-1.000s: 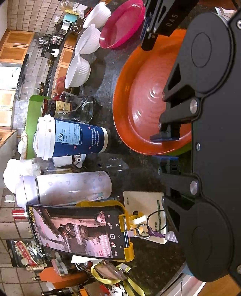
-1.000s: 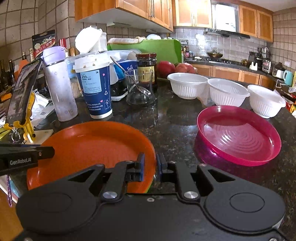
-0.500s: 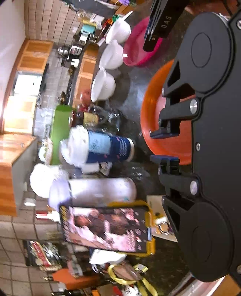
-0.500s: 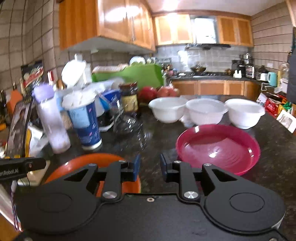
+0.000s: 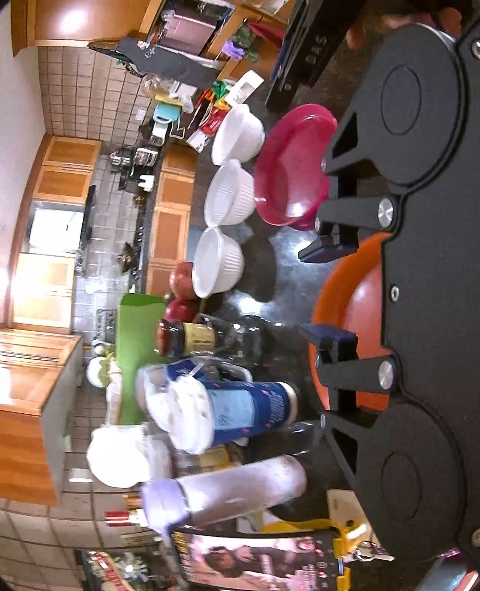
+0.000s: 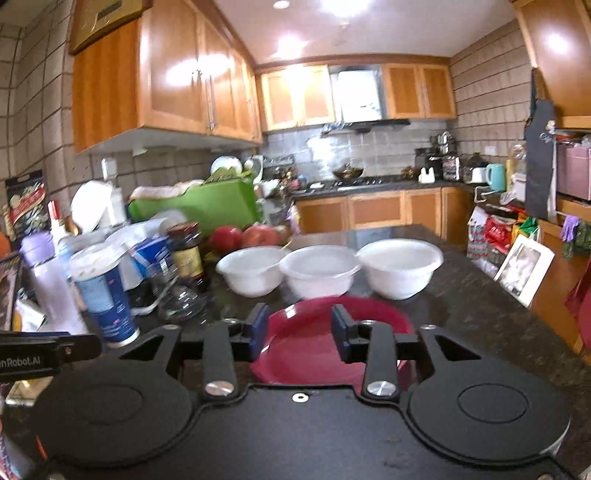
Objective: Organize plates and bowls
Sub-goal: 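Move the left gripper to the magenta plate rim and grasp it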
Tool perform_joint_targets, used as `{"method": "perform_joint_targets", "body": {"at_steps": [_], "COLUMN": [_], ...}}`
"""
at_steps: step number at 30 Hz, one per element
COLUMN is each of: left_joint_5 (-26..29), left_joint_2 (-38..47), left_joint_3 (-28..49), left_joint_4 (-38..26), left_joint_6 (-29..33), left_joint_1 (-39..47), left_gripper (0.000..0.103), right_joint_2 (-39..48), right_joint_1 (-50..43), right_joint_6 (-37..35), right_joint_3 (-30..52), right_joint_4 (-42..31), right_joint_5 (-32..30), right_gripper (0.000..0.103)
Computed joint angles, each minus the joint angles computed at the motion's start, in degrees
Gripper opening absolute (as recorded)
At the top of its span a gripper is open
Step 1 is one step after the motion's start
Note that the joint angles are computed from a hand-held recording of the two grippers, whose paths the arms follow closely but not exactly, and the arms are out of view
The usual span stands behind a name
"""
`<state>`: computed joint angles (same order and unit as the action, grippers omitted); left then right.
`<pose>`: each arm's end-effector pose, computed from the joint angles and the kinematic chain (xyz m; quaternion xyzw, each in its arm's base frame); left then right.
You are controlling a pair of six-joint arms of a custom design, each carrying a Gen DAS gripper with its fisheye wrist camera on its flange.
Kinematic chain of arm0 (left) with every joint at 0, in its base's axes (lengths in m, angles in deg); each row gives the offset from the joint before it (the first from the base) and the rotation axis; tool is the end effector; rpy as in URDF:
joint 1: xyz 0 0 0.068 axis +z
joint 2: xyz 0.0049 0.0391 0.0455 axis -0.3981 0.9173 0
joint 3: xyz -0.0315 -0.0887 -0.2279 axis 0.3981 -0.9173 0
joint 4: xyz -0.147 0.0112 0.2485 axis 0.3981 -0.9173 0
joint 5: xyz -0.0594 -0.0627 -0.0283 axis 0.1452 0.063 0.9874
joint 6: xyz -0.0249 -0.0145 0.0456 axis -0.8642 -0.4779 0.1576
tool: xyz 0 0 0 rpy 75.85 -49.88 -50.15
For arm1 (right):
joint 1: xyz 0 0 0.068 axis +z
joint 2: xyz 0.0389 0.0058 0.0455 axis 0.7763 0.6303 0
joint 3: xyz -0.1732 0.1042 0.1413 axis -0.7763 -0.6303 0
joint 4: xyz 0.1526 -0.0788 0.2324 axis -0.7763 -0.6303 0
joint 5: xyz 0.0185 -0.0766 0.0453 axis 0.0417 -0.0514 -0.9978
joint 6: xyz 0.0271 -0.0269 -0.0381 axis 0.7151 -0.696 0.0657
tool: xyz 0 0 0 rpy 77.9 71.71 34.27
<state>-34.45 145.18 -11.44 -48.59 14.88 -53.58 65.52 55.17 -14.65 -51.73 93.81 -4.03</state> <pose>0.2230 -0.1094 0.1016 -0.0675 0.8613 -0.0061 0.5035 0.3057 0.0292 0.0621 -0.0577 0.8135 0.1159 0.5669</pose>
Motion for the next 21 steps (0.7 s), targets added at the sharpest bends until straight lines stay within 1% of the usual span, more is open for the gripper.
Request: {"method": "perform_joint_targets", "body": {"at_steps": [1,5,7,9,13,18,21], "left_joint_5": [-1.69,-7.97,-10.12,-11.26,-10.55,-12.72,-13.18], "left_joint_2": [2.16,12.3,16.12,20.65,27.79,35.11,37.63], "left_joint_3": [1.69,9.86,13.2,17.99,26.25,35.28,38.58], "left_joint_4": [0.2,0.4,-0.08,-2.04,-5.67,-12.58,-16.3], "left_joint_6": [-0.53,-4.53,-6.53,-8.65,-12.89,-19.93,-23.86], "left_joint_1": [-1.04,-4.78,-5.95,-6.97,-7.4,-8.84,-9.27], "left_gripper": [0.046,0.046,0.047,0.047,0.047,0.046,0.046], "right_joint_2": [0.34,2.13,3.54,4.98,8.83,14.69,18.5], "right_joint_1": [-1.42,-6.56,-9.34,-12.49,-17.11,-21.24,-22.28], "right_joint_6": [-0.64,-4.07,-5.22,-6.7,-9.61,-10.46,-11.97], "right_joint_3": [0.7,4.08,6.48,9.39,15.62,27.38,34.29], "right_joint_4": [-0.08,-0.37,-0.81,-2.42,-4.79,-16.05,-23.28], "right_joint_5": [-1.03,-4.96,-7.91,-12.17,-18.09,-26.78,-31.04], "right_gripper": [0.05,0.051,0.051,0.051,0.052,0.052,0.052]}}
